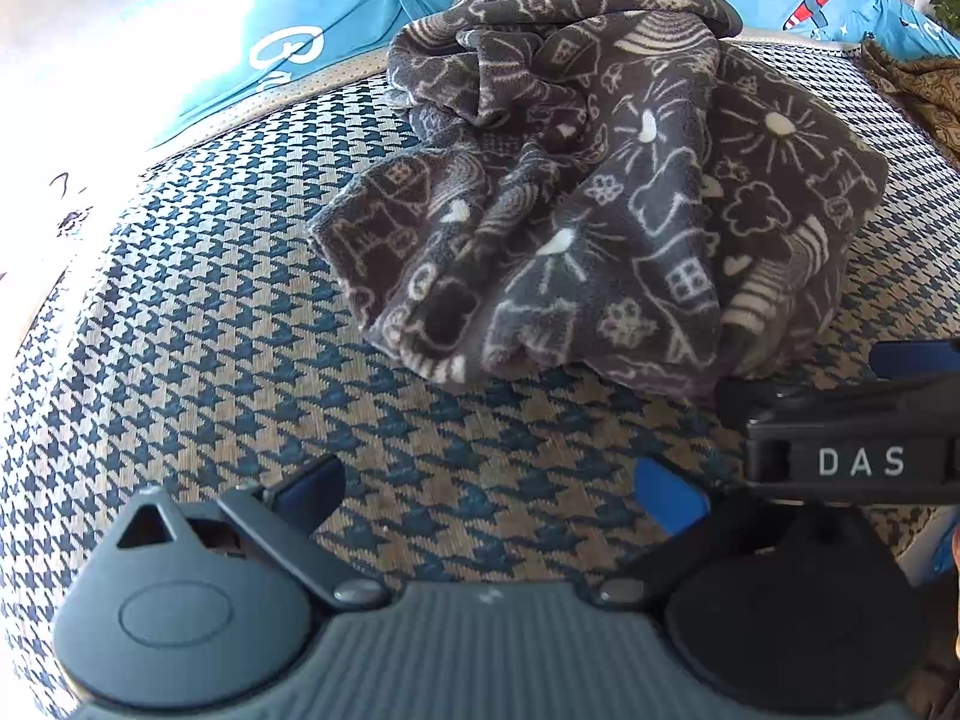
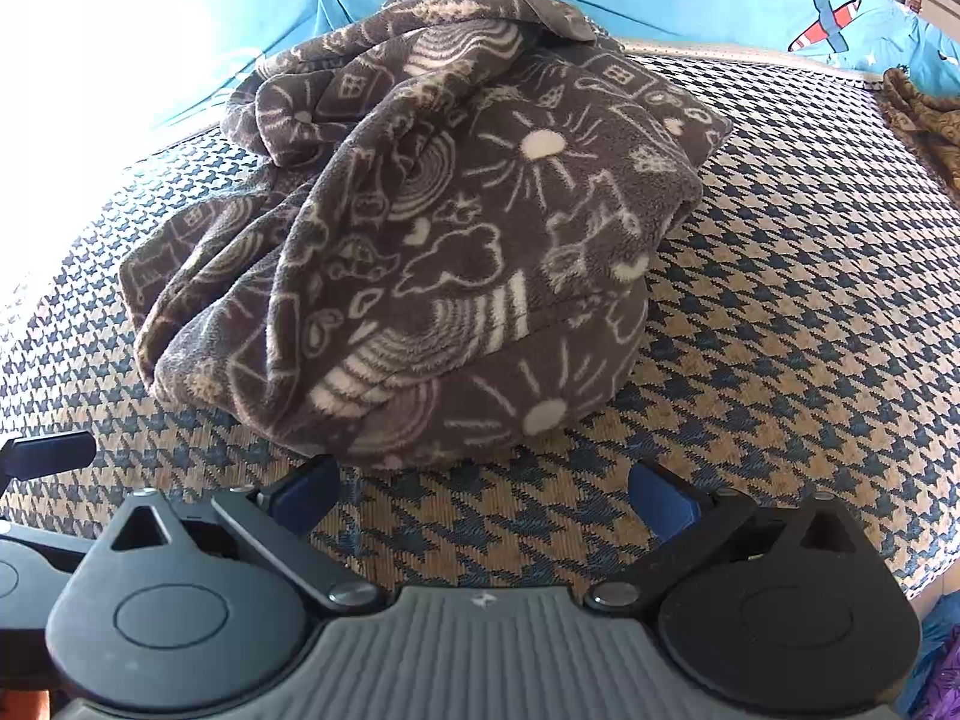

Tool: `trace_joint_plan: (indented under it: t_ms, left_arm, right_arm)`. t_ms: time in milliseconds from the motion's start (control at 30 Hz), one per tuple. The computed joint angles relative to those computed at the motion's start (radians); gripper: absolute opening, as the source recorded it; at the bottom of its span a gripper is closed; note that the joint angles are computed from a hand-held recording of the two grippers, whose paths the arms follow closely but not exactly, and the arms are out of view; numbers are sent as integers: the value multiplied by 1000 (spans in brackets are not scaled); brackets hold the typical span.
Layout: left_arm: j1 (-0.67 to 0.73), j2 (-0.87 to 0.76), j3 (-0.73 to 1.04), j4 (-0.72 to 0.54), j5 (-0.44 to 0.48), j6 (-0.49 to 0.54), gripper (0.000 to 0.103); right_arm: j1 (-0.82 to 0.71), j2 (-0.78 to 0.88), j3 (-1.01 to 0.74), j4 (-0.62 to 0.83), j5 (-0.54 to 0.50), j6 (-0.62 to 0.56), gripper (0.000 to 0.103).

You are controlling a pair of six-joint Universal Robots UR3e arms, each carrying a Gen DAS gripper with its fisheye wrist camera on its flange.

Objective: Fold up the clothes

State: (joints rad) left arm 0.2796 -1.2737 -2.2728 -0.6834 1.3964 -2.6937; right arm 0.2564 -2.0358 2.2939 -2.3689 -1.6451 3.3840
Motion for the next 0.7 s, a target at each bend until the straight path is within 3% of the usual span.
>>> trace_joint_plan:
  t_ms: [433,533,700]
  left_arm:
    - [-18,114,-54,-54,16,-28,103]
    - [-43,208,-57,-142,27,-48,103]
    - [-10,247,-67,-174,11,-17,103]
  right_arm:
    - [4,23,-8,-14,-6,4,103]
    - [4,25,-9,-15,-6,4,103]
    - [10,44,-17,-25,-11,10,103]
